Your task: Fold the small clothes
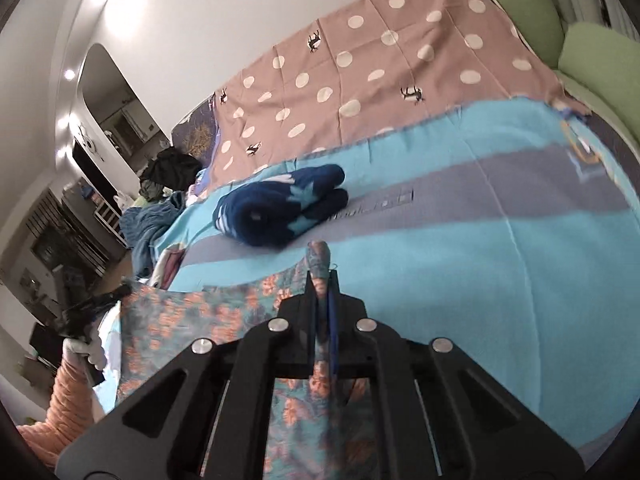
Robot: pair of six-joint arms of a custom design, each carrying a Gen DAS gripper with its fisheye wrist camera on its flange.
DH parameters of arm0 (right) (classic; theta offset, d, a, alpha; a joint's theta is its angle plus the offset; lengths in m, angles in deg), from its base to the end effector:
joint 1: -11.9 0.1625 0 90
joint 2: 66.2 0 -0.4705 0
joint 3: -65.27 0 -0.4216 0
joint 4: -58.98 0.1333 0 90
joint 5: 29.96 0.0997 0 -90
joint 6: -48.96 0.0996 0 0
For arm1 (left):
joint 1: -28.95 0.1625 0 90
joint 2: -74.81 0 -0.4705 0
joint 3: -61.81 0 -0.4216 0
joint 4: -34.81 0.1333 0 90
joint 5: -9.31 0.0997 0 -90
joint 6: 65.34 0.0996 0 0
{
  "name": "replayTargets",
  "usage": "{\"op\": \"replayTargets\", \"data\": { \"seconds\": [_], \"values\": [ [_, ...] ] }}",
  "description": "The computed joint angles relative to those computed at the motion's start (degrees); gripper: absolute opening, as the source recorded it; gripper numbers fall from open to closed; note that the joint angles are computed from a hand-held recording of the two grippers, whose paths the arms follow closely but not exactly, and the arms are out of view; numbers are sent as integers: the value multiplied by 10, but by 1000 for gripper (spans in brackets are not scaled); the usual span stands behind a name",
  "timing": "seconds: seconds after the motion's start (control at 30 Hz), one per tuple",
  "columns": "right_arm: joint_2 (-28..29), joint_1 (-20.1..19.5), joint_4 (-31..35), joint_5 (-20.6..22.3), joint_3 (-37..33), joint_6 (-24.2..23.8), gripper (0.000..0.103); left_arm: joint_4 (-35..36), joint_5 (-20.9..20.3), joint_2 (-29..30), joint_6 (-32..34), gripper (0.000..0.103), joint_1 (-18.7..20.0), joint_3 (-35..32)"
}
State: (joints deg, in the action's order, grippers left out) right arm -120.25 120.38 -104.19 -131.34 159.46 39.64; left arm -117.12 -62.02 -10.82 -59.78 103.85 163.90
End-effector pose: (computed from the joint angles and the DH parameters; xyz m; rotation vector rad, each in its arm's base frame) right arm 0.3409 -0.6614 0.2441 0.6065 -2.8032 0.8701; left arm 0.0091 -0.6005 0.5171 0.2971 2.6531 -1.1486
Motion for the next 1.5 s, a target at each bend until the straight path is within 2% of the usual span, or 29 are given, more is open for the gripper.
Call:
{"op": "replayTargets", "data": {
  "seconds": [0.03, 0.1, 0.17, 0.23, 0.27, 0.37, 0.5, 0.63, 0.77, 0.83, 0.9, 0.97, 1.0, 1.07, 1.17, 1.23, 1.27, 1.37, 1.4, 1.5],
  "values": [
    [9, -1, 7, -8, -12, 1, 5, 1, 14, 12, 3, 4, 2, -9],
    [38, -6, 35, -52, -42, 7, 10, 31, 42, 44, -7, 5, 15, -37],
    [65, -16, 69, -103, -65, 54, 17, 68, 62, 66, -29, 9, 29, -59],
    [67, -25, 86, -103, -63, 88, 17, 81, 76, 68, -44, 13, 36, -56],
    [58, -28, 80, -92, -46, 92, 18, 77, 71, 58, -42, 24, 37, -44],
    [19, -21, 49, -100, 11, 66, 25, 59, 79, 18, -24, 42, 26, -2],
    [-49, -11, 9, -102, 93, 57, 29, 38, 79, -74, -13, 45, -6, 84],
    [-127, -5, -29, -88, 189, 73, 34, 32, 82, -158, -37, 55, -38, 164],
    [-184, -1, -46, -67, 270, 101, 36, 54, 108, -219, -70, 55, -73, 226],
    [-200, 2, -47, -61, 297, 102, 40, 71, 114, -231, -78, 56, -81, 241],
    [-213, 5, -48, -56, 318, 102, 44, 107, 140, -237, -88, 58, -89, 255],
    [-215, 1, -47, -37, 331, 101, 47, 136, 213, -231, -74, 61, -104, 271],
    [-214, 0, -43, -41, 335, 102, 47, 120, 244, -236, -49, 61, -121, 289],
    [-204, 7, -39, -87, 338, 100, 44, 140, 272, -239, -63, 61, -137, 289],
    [-205, 20, -54, -109, 341, 106, 45, 155, 296, -249, -88, 61, -158, 285],
    [-202, 36, -84, -127, 343, 95, 46, 141, 293, -262, -92, 61, -177, 287],
    [-201, 41, -103, -114, 343, 82, 46, 125, 287, -264, -91, 61, -186, 287],
    [-192, 44, -144, -59, 341, 55, 46, 49, 225, -253, -74, 61, -197, 287],
    [-185, 42, -145, -46, 338, 50, 46, 26, 189, -236, -68, 61, -191, 285],
    [-164, 32, -101, -65, 325, 73, 45, 35, 150, -175, -69, 62, -169, 275]
  ]
}}
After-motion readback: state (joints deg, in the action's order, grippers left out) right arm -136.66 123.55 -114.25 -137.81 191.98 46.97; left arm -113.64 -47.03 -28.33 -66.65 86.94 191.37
